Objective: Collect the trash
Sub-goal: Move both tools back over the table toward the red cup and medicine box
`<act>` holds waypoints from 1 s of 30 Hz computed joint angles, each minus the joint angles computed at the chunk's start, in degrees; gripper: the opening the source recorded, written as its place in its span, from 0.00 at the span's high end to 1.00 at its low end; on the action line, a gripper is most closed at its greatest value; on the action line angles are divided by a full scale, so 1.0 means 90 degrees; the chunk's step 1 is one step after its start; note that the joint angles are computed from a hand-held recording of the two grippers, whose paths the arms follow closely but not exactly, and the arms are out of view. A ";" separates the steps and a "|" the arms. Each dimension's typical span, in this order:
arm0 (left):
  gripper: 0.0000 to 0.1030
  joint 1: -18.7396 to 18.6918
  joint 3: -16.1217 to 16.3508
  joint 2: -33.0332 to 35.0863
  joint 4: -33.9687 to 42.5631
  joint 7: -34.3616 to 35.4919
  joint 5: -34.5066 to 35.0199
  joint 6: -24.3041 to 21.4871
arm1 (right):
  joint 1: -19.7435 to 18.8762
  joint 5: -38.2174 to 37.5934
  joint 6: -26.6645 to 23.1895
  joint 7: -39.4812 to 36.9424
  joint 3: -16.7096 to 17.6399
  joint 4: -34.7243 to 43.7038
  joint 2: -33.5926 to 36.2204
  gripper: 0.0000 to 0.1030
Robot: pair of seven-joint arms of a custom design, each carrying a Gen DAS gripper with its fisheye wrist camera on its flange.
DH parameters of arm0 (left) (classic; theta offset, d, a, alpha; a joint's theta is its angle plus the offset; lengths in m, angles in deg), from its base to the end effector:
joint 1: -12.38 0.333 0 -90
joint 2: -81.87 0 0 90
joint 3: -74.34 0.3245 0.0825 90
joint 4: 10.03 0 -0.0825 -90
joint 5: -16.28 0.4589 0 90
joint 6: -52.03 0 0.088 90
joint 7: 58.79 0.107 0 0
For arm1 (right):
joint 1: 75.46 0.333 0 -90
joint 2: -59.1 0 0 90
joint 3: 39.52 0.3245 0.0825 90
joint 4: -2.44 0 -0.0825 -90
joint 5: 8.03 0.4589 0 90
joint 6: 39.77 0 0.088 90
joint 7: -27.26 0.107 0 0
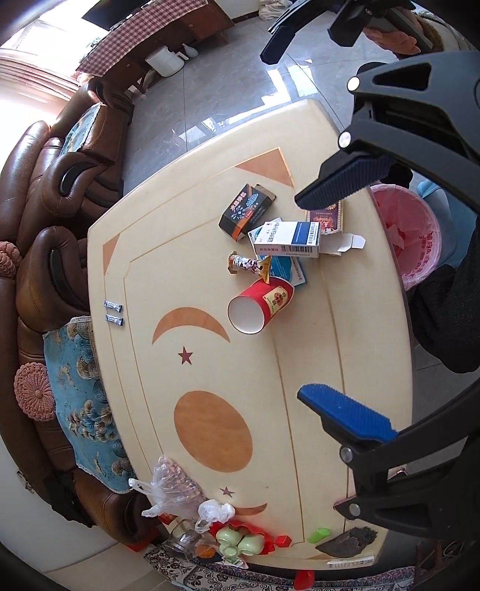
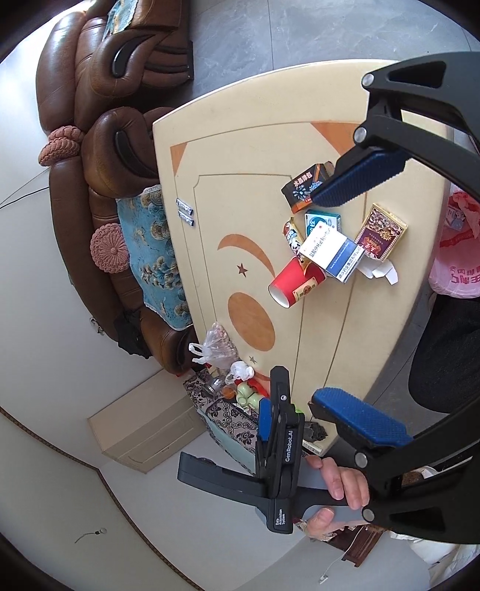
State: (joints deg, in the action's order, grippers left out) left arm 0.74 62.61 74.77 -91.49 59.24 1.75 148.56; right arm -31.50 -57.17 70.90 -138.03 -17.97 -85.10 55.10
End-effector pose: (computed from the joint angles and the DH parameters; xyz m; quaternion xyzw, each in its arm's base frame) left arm 0.5219 -0.2638 0.8032 -0.3115 0.9242 -0.2120 0.0622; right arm 0.3003 0.5586 0.7628 -0.4266 0.7708 -0.1887 0.4339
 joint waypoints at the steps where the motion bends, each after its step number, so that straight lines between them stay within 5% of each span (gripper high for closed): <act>1: 0.10 -0.0011 -0.0020 0.0102 0.0058 -0.0016 0.0036 -0.0020 | -0.0025 0.0053 0.0115 0.0041 -0.0037 -0.0077 -0.0026 0.07; 30: 0.10 -0.0466 -0.0177 0.2033 0.1140 -0.0508 0.0795 -0.0308 | -0.0816 0.1502 0.3304 0.0575 -0.0543 -0.1826 0.0039 0.07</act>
